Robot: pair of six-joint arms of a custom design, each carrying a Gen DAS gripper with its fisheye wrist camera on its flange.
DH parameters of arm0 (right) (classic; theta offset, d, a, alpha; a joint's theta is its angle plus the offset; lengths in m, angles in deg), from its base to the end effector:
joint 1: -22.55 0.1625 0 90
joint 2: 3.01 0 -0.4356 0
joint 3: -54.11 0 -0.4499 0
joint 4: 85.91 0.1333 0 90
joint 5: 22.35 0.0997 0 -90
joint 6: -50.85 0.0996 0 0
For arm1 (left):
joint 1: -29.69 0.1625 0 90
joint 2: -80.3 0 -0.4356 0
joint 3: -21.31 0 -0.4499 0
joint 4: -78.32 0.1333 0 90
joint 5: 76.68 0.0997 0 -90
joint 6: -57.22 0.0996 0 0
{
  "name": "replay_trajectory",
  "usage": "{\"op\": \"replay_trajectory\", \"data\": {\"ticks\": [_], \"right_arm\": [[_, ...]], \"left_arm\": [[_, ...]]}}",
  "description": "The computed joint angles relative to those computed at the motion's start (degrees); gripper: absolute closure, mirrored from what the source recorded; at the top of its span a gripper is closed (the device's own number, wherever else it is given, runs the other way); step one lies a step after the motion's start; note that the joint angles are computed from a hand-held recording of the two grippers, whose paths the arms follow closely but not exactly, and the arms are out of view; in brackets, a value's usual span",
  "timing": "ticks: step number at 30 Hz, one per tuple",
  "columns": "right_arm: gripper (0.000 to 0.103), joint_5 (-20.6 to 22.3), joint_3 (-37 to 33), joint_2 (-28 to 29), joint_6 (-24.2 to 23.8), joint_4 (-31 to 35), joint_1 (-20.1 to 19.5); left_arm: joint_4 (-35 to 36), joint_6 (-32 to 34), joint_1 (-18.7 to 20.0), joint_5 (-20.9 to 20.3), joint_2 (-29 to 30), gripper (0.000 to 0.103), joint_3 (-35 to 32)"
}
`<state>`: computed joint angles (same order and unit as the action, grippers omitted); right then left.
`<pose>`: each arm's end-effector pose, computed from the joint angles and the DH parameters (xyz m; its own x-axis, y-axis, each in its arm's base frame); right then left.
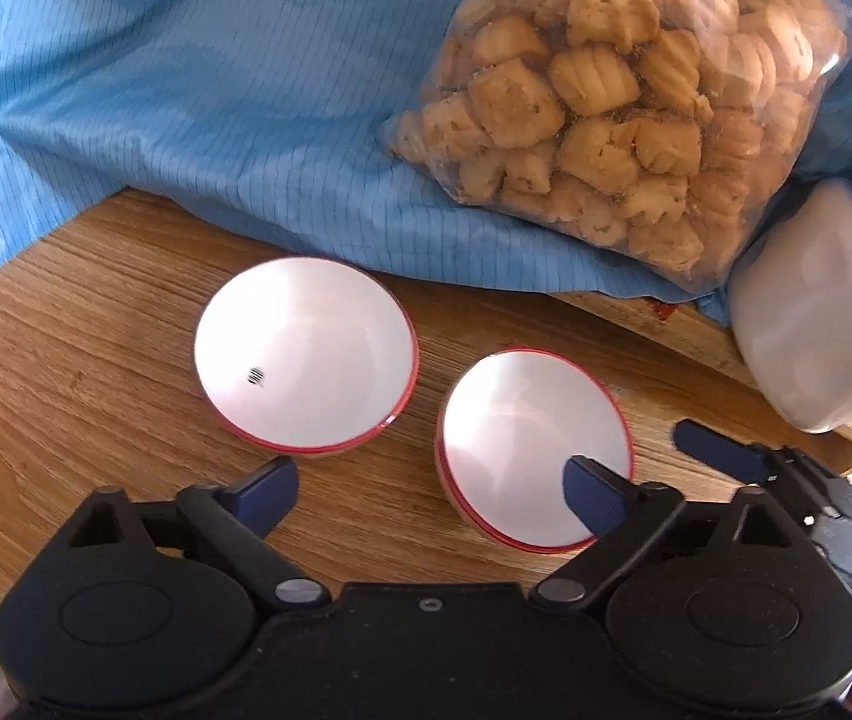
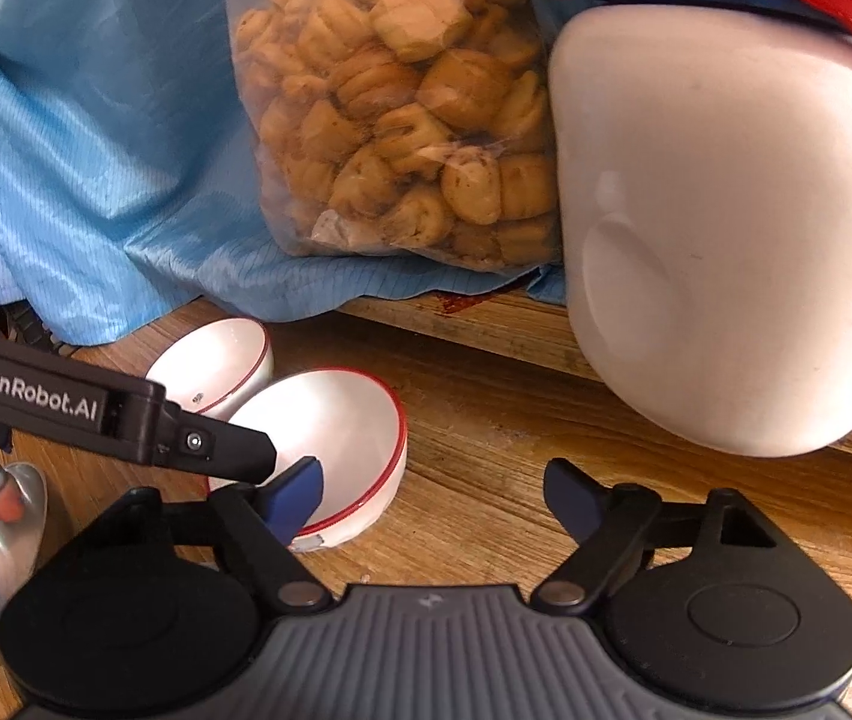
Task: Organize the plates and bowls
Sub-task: 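Move both tools over to the white red-rimmed bowls, then close the left tool on a white bowl's rim while the right tool grips it too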
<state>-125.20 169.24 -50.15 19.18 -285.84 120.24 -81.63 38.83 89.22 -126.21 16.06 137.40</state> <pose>0.1910 -0.5837 0.0591 -0.7870 -0.3727 0.4917 -0.6024 0.6362 -0.4820 -0.1263 -0.6050 0.1600 -0.8713 -0.0573 -0.4874 0.2183 0.8443 -0.4894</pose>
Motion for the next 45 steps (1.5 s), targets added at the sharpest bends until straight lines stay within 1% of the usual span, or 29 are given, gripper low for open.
{"op": "replay_trajectory", "data": {"ticks": [3, 7, 10, 11, 12, 13, 14, 16, 18, 20, 21, 23, 25, 29, 32, 35, 39, 45], "right_arm": [[0.024, -0.16, -0.08, 0.17, -0.44, 0.25, 0.16], [0.028, 0.5, -0.14, -0.05, -0.35, 1.28, 0.01], [0.036, 1.7, -0.16, -0.46, -0.5, 2.77, -0.23], [0.04, 2.14, -0.17, -0.6, -0.43, 3.5, -0.33], [0.044, 2.32, -0.24, -0.64, -0.45, 4.03, -0.33], [0.046, 2.3, -0.31, -0.62, -0.52, 4.38, -0.29], [0.051, 2.26, -0.38, -0.57, -0.56, 4.59, -0.25], [0.057, 2.44, -0.56, -0.65, -0.32, 5.4, -0.34], [0.066, 2.85, -0.73, -0.91, 0.48, 6.73, -0.57], [0.072, 3.25, -0.79, -1.32, 1.12, 8.22, -0.83], [0.073, 3.5, -0.86, -1.42, 1.34, 8.81, -0.93], [0.075, 3.77, -0.8, -1.61, 1.37, 9.16, -1.07], [0.08, 3.97, -0.73, -1.72, 1.06, 9.47, -1.11], [0.08, 3.5, -0.65, -1.44, 0.24, 8.56, -0.87], [0.083, 3.71, -0.4, -1.16, -0.82, 7.04, -0.78], [0.083, 4.0, 0.06, -0.9, -2.07, 4.52, -0.5], [0.083, 4.55, 1.01, -1.5, -1.95, 2.5, -0.2], [0.083, 6.62, 2.7, -3.1, -2.23, 0.6, 0.01]], "left_arm": [[-0.5, -0.36, 0.23, -1.37, -0.72, 0.015, 0.63], [-0.71, -0.26, 0.4, -3.21, -1.11, 0.025, 0.94], [0.6, -0.41, 1.07, -6.19, -1.14, 0.034, 0.43], [0.32, -0.67, 1.21, -6.75, -1.11, 0.04, 0.59], [0.25, -0.97, 1.29, -7.05, -1.08, 0.043, 0.7], [0.49, -1.04, 1.37, -7.4, -1.11, 0.048, 0.65], [0.54, -1.08, 1.38, -7.73, -1.11, 0.052, 0.77], [1.1, -1.17, 1.63, -8.59, -1.22, 0.058, 0.75], [1.58, -0.83, 2.14, -9.35, -1.03, 0.063, 0.29], [1.89, -0.41, 2.37, -10.06, -1.24, 0.072, 0.5], [1.64, 0.1, 2.68, -10.43, -0.92, 0.074, 0.38], [1.33, 0.66, 2.61, -10.47, -0.9, 0.076, 0.47], [1.05, 0.92, 2.48, -10.28, -0.82, 0.077, 0.42], [0.4, 1.61, 2.05, -9.47, -0.54, 0.078, 0.44], [-0.42, 2.56, 1.47, -7.86, -0.25, 0.081, 0.71], [-2.7, 4.19, 0.58, -6.06, 0.29, 0.083, 1.06], [-5.59, 6.25, -0.85, -4.62, 0.06, 0.084, 1.93], [-9.21, 9.99, -3.17, -1.94, -1.3, 0.084, 4.03]]}}
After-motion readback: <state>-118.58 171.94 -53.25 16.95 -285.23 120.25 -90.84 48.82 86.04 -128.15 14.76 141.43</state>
